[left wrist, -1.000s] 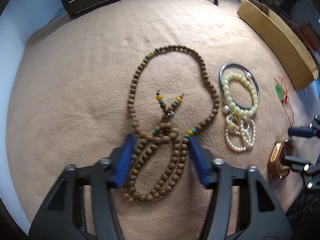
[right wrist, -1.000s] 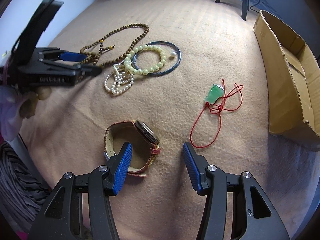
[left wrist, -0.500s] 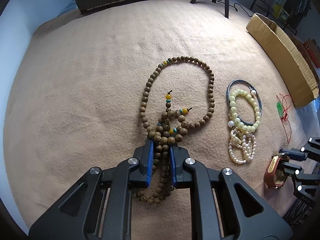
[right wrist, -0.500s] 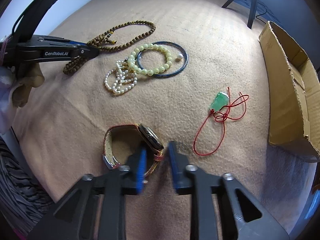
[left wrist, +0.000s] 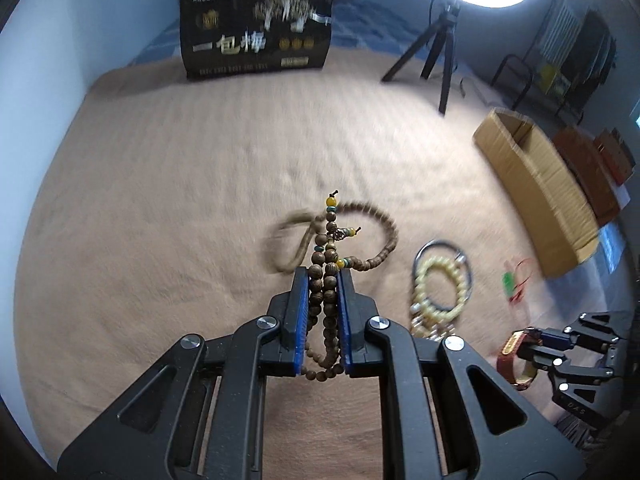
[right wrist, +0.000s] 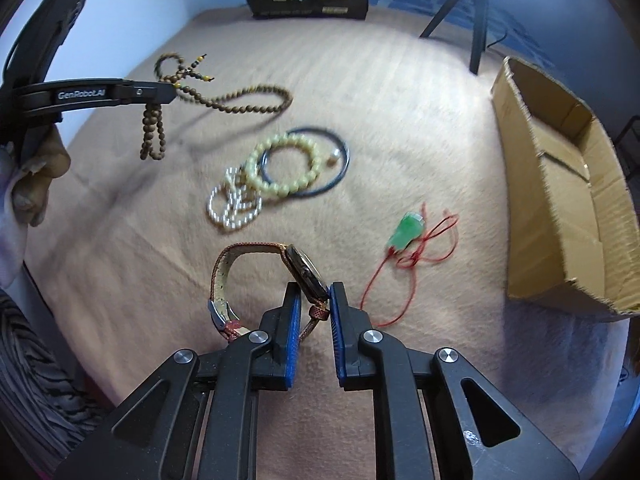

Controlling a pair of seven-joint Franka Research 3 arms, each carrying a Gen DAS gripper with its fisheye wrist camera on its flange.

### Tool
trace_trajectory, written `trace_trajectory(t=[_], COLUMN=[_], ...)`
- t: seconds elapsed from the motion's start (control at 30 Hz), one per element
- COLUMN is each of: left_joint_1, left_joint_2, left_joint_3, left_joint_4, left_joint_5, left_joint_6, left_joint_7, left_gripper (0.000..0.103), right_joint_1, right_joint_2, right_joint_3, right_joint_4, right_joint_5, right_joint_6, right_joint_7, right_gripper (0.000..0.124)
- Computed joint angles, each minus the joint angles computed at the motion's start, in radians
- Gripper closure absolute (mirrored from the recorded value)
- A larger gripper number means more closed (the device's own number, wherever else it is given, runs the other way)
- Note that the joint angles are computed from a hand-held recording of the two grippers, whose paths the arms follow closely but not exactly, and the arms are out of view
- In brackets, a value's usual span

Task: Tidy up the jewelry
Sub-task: 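Lift the bead necklace with the left tool while the right tool carries the watch into the box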

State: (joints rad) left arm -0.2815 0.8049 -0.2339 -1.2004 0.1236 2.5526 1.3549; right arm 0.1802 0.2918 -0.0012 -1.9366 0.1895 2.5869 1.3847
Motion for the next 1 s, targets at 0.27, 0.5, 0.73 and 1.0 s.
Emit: trace_trajectory(t=[0.27, 0.5, 0.73, 1.0], left_joint_1=[-0.005, -0.019, -0.047, -0.109], left_joint_2=[-0.026, -0.033, -0.003, 0.076], left_joint_3=[-0.014, -0.028, -0.053, -0.039], left_joint_4=[0.009, 0.044, 0.136, 0.31], left_joint_5=[-0.005, -0.014, -0.033, -0.035], left_joint_6=[0.076, 0.117, 0.116, 0.062], left_joint_7=[-0.014, -0.005, 0.027, 0.056], left_gripper=[0.091, 0.091, 0.092, 0.092], right_joint_1=[-0.011, -0.029, -0.062, -0.083], right_joint_2=[-0.036, -0.073, -0.088, -0.109], right_joint_3=[-0.015, -0.026, -0.036, -0.056], right_joint_4=[-0.014, -0.034, -0.03, -0.05], right_joint_5=[-0.007, -0.008, 0.014, -0.015], right_joint_6=[0.051, 0.11, 0.136, 0.158], right_joint_7=[0.022, 0.033, 0.039, 0.081], right_gripper=[0.111, 0.111, 0.111, 0.111])
